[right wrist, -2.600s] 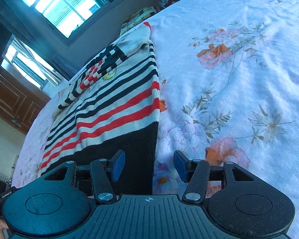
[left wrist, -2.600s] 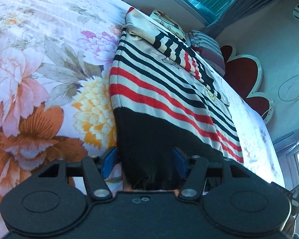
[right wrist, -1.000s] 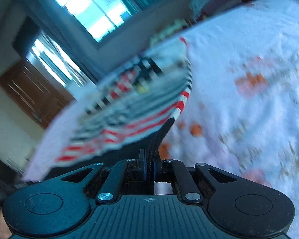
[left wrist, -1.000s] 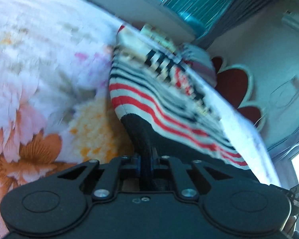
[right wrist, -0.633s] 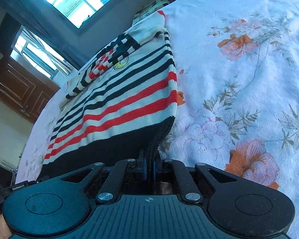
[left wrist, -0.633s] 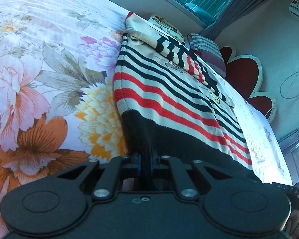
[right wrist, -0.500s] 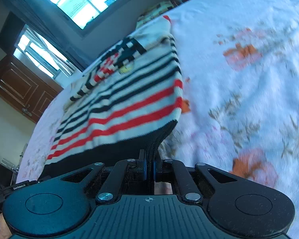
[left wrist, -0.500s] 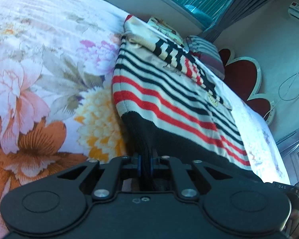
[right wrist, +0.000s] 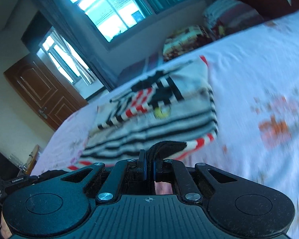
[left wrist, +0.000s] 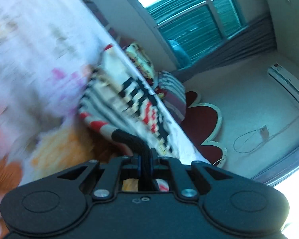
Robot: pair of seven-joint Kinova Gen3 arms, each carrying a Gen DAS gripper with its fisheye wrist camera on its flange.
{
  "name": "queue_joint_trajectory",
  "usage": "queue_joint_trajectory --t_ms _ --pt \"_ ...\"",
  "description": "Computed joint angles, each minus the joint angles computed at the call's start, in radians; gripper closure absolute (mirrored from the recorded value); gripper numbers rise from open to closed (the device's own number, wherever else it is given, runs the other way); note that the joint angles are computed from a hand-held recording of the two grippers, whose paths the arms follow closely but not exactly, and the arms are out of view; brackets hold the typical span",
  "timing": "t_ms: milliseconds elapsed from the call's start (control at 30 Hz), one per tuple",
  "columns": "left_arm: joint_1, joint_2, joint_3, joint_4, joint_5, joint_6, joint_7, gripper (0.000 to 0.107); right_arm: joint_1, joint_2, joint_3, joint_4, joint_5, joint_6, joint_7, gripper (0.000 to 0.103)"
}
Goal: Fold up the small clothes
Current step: 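Grasp the black hem with both grippers and lift it toward the collar, then carry the black hem over the sweater body with both grippers toward the collar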
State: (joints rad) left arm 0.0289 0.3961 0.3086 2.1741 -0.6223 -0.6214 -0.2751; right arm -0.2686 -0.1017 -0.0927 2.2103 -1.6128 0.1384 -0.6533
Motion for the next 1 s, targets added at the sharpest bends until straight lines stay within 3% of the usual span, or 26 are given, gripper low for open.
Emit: queue_joint_trajectory --t_ms 100,200,333,433,633,700,800,867,1000 --pt "0.018 0.011 0.003 -0.121 -0.022 0.122 0.033 0.1 0.045 0.055 -0.014 -0.081 0.122 -0.009 -0.104 0.098" --pt "-0.017 0.056 0.065 -0.253 -0.066 0.244 0.046 0.1 0.056 0.124 0.039 -0.168 0.18 0.033 -0.183 0.098" --pt "-0.09 0.153 0.196 -0.432 -0.138 0.407 0.043 0.1 0.169 0.238 0.009 -0.292 0.126 0.113 -0.159 0.098" --pt "-0.118 0.251 0.286 -0.568 -0.175 0.529 0.012 0.1 0.182 0.335 0.033 -0.403 0.221 0.15 -0.246 0.098" --pt "-0.14 0.469 0.456 -0.846 -0.118 0.773 -0.22 0.1 0.221 0.551 0.054 -0.626 0.414 0.251 -0.461 0.098" --pt "-0.124 0.53 0.481 -0.939 -0.086 0.854 -0.301 0.1 0.238 0.609 0.054 -0.68 0.425 0.28 -0.487 0.098" --pt "-0.128 0.626 0.577 -1.078 -0.093 0.968 -0.415 0.1 0.229 0.68 0.094 -0.759 0.437 0.331 -0.51 0.098" --pt "-0.104 0.668 0.592 -1.171 -0.069 1.023 -0.493 0.1 0.255 0.719 0.068 -0.805 0.458 0.337 -0.526 0.098" --pt "-0.035 0.73 0.552 -1.356 0.022 1.109 -0.61 0.1 0.285 0.797 0.031 -0.911 0.538 0.347 -0.602 0.098"
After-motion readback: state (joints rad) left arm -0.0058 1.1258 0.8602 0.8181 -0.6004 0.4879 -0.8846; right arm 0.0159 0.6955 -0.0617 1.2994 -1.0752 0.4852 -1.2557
